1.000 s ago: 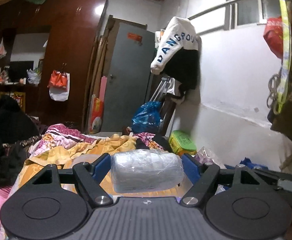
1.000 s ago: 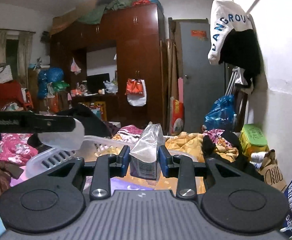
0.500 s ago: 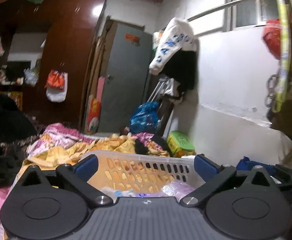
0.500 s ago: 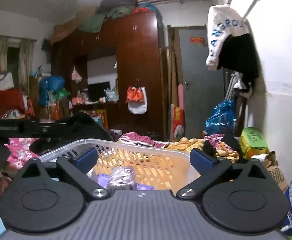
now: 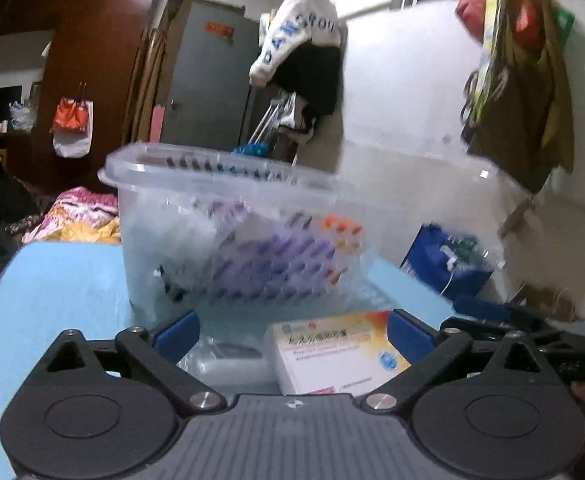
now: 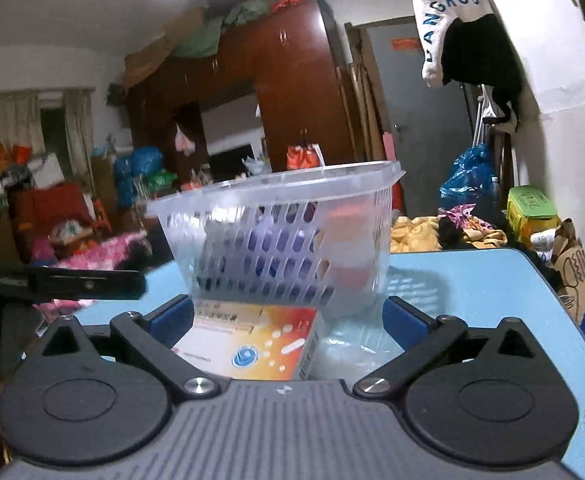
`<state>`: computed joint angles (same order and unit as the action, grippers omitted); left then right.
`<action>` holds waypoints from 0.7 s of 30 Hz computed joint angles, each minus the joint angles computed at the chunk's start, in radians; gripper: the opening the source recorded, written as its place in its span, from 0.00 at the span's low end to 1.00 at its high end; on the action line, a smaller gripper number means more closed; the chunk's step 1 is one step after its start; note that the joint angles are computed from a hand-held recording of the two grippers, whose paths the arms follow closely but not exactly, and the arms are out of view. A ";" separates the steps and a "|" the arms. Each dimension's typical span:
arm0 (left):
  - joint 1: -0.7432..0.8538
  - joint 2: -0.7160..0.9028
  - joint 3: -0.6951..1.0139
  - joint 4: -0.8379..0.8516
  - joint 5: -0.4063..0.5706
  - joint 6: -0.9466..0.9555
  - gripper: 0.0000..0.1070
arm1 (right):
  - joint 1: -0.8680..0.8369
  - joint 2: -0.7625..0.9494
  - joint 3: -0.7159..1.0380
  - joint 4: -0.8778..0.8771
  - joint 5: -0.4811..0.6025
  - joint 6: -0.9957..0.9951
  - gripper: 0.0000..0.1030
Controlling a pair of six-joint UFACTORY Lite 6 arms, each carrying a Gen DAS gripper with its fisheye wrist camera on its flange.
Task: Organize objects
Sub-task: 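Close both grippers on the white-and-orange medicine box and lift it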
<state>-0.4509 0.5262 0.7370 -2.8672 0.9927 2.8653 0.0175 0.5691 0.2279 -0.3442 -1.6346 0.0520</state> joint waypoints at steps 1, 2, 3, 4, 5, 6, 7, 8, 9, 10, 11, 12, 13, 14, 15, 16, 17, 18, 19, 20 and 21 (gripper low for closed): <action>-0.003 0.016 0.022 -0.005 -0.020 -0.004 0.93 | 0.022 -0.020 0.013 0.025 0.045 0.004 0.95; -0.002 0.030 0.032 -0.001 -0.031 -0.016 0.92 | 0.037 -0.014 0.016 0.035 0.051 0.000 0.93; 0.007 0.041 0.036 0.016 -0.032 -0.031 0.91 | 0.039 -0.014 0.032 0.030 0.078 0.005 0.89; 0.013 0.052 0.041 0.033 -0.035 -0.044 0.89 | 0.037 0.008 0.042 0.024 0.075 0.000 0.87; 0.016 0.060 0.040 0.040 -0.031 -0.047 0.86 | 0.039 0.038 0.044 0.025 0.054 -0.011 0.82; 0.018 0.069 0.048 0.048 -0.037 -0.050 0.85 | 0.036 0.060 0.054 0.024 0.055 -0.016 0.76; 0.021 0.091 0.056 0.056 -0.033 -0.048 0.84 | 0.029 0.078 0.067 0.016 0.062 -0.018 0.73; 0.010 0.107 0.071 0.050 -0.038 -0.047 0.83 | 0.047 0.112 0.064 0.030 0.039 -0.021 0.69; 0.007 0.117 0.084 0.056 -0.045 -0.052 0.81 | 0.029 0.127 0.083 0.002 0.059 -0.015 0.62; 0.008 0.122 0.090 0.066 -0.048 -0.060 0.79 | 0.008 0.146 0.085 -0.031 0.048 -0.014 0.61; 0.006 0.125 0.093 0.070 -0.048 -0.061 0.78 | -0.001 0.149 0.081 -0.040 0.039 -0.015 0.62; 0.005 0.127 0.096 0.074 -0.049 -0.062 0.78 | -0.002 0.147 0.078 -0.037 0.038 -0.013 0.62; 0.000 0.129 0.101 0.074 -0.057 -0.064 0.78 | 0.007 0.143 0.075 -0.028 0.041 -0.009 0.62; -0.005 0.132 0.107 0.074 -0.065 -0.067 0.77 | 0.011 0.133 0.074 -0.026 0.051 -0.002 0.62; -0.012 0.137 0.114 0.075 -0.072 -0.070 0.75 | 0.022 0.129 0.074 -0.019 0.057 0.009 0.62; -0.018 0.140 0.120 0.077 -0.079 -0.072 0.74 | 0.028 0.120 0.077 -0.022 0.071 0.020 0.61; -0.028 0.143 0.126 0.074 -0.089 -0.073 0.73 | 0.042 0.110 0.079 -0.011 0.092 0.032 0.60; -0.037 0.148 0.134 0.071 -0.100 -0.074 0.70 | 0.056 0.104 0.082 0.001 0.110 0.037 0.56; -0.044 0.153 0.143 0.070 -0.110 -0.077 0.68 | 0.066 0.100 0.085 0.006 0.126 0.038 0.55; -0.052 0.159 0.153 0.068 -0.123 -0.081 0.65 | 0.075 0.100 0.084 0.017 0.127 0.035 0.55; -0.065 0.163 0.157 0.038 -0.133 -0.066 0.63 | 0.084 0.102 0.079 0.030 0.120 0.030 0.54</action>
